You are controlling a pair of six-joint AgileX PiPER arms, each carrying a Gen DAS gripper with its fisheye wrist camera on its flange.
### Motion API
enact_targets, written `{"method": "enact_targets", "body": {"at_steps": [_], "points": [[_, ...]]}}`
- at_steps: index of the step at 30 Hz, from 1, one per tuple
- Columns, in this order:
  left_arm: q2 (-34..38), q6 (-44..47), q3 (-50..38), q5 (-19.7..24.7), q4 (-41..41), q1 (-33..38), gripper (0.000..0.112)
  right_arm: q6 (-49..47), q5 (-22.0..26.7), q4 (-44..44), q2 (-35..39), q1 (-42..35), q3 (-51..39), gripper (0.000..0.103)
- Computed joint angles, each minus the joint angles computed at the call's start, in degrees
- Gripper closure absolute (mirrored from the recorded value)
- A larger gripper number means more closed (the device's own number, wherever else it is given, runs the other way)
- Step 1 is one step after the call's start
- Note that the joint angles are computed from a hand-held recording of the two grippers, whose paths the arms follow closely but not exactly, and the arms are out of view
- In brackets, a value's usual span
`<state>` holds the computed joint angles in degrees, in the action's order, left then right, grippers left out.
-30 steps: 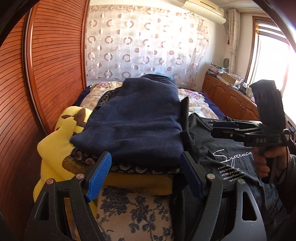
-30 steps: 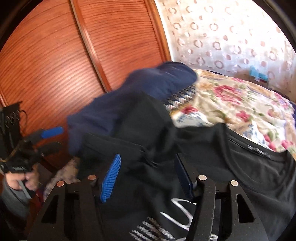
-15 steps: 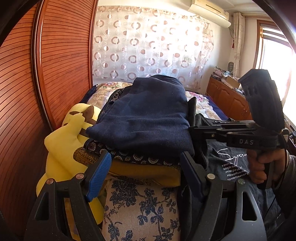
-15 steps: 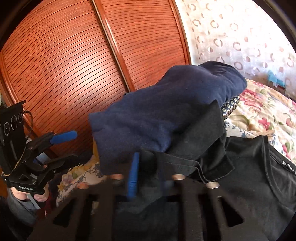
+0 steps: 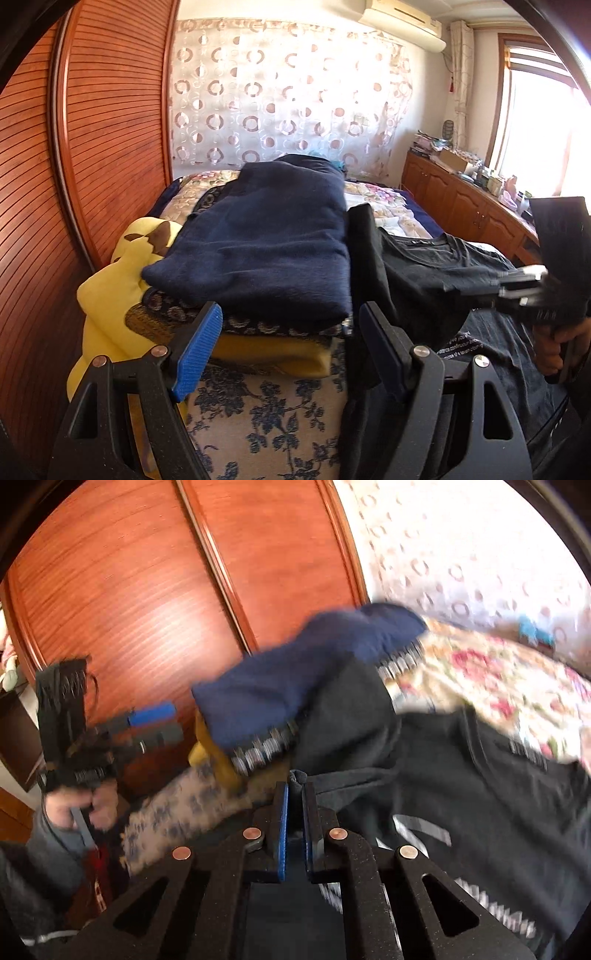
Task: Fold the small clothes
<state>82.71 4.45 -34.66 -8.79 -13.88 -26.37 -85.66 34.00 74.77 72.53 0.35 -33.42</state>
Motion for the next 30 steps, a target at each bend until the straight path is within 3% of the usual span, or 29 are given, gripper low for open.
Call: {"method": "enact_targets", "body": {"at_steps": [1, 3, 5, 9, 12, 17, 24, 30], "points": [[0.45, -0.97, -0.28, -0.09, 0.98, -0.37, 0.034, -0.30, -1.39, -0.30, 0.21, 0.01, 0.74, 0.091], [1.23, -4.14, -0.87, -0.17, 4.16, -0.90, 0.034, -1.19, -4.11, -0.04, 0.63, -0.77, 1.84, 0.063], [1.91, -3.35, -1.39, -0.24, 3.33, -1.80, 0.034, -5.04, -3.24, 3.45, 1.64, -3.34, 1.54, 0.057], [3.01, 1.97, -1.81, -0.31, -2.38, -3.50, 0.034, -10.40, -2.61, 7.87, 5.27, -6.36, -1.79, 0.057], [3.66, 3.92, -1.64, -0.28, -5.11, -4.17, 0.034, -8.81, -6.77, 6.34, 11.47, -4.73, -6.55, 0.057], [5.24, 3.78, -1.93, -0.10, -5.41, -4.59, 0.034, 1.34, -11.98, -2.28, 18.71, 1.66, -13.72, 0.058], [6.20, 7.08, -2.52, 0.02, -8.99, -5.45, 0.034, 14.44, -12.79, -14.57, 28.11, 5.30, -27.41, 0.058], [6.87, 7.76, -2.77, 0.15, -9.69, -5.48, 0.034, 4.95, -11.27, -5.76, 31.06, 5.50, -31.87, 0.061]]}}
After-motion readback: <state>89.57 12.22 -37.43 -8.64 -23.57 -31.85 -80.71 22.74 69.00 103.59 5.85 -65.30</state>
